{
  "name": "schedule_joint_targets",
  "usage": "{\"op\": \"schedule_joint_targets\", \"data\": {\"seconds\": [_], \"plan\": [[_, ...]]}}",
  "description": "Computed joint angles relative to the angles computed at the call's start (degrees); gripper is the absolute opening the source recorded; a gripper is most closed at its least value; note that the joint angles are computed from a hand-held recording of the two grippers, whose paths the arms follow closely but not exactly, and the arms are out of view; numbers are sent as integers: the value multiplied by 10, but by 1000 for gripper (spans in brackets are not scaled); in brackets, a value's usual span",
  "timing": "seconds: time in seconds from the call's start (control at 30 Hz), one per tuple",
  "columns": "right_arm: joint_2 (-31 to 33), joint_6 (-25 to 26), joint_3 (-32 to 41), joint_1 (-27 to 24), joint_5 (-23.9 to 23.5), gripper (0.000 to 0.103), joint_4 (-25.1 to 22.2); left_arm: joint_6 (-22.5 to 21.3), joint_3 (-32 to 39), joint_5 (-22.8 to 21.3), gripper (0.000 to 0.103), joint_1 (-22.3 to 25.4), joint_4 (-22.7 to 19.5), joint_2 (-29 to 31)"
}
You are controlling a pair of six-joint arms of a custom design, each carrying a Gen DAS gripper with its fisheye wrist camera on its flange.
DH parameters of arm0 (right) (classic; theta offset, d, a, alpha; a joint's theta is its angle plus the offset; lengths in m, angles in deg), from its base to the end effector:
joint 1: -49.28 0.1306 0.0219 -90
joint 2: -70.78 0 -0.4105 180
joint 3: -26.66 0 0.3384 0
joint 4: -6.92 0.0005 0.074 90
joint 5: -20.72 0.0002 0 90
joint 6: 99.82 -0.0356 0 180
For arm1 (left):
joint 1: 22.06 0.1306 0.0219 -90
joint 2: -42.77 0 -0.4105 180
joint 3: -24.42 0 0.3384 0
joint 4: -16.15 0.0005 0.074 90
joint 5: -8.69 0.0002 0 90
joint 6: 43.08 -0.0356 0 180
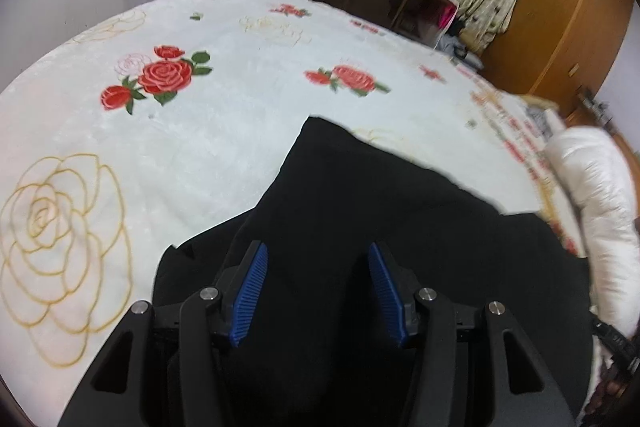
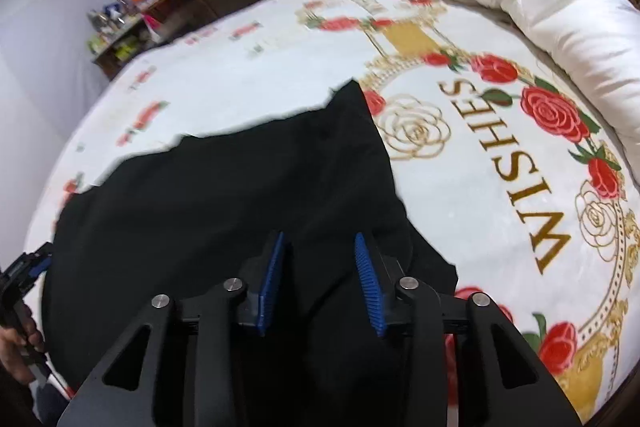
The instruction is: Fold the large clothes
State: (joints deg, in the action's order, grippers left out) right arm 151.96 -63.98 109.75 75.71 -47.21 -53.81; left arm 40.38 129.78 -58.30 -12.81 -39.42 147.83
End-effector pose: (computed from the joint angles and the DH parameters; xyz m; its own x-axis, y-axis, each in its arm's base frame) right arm 0.3217 0.1444 0.4559 -0.6418 0.5200 -0.5637 0.4815 0.8453 0.2315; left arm 0.5231 0.0706 0.4409 -0.7977 -0.0237 -0.6026 0.1638 0.9532 -0.2543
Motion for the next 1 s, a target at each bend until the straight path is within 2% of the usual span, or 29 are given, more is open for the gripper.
{"op": "schedule_joint_targets", "data": {"seconds": [0.07,0.13,0.23,0.3,0.37,0.5,0.73,0.93,0.97,1.0], "plan": [[6,3,-14,-7,2,33,6,0,-14,-5,55,-5,24,4],[7,-2,-24,-6,10,33,16,3,-31,-11,55,-9,52,1],[8,-5,-34,-6,13,33,25,3,-47,-15,55,-9,66,-6],[9,-8,-28,-6,12,33,16,-1,-37,-19,55,-11,52,-4],[12,-14,-5,1,21,33,-18,-12,-20,-27,55,-12,25,-4],[-10,-45,19,34,48,33,-54,-31,-13,-14,55,1,-13,-31],[-23,-152,74,176,137,35,-176,-108,-79,27,58,42,-55,-134],[0,-271,109,296,184,36,-276,-189,-139,47,64,82,-94,-218],[7,-294,114,316,190,42,-292,-205,-145,53,64,88,-104,-227],[9,-303,115,326,192,53,-298,-219,-150,59,65,94,-114,-236]]}}
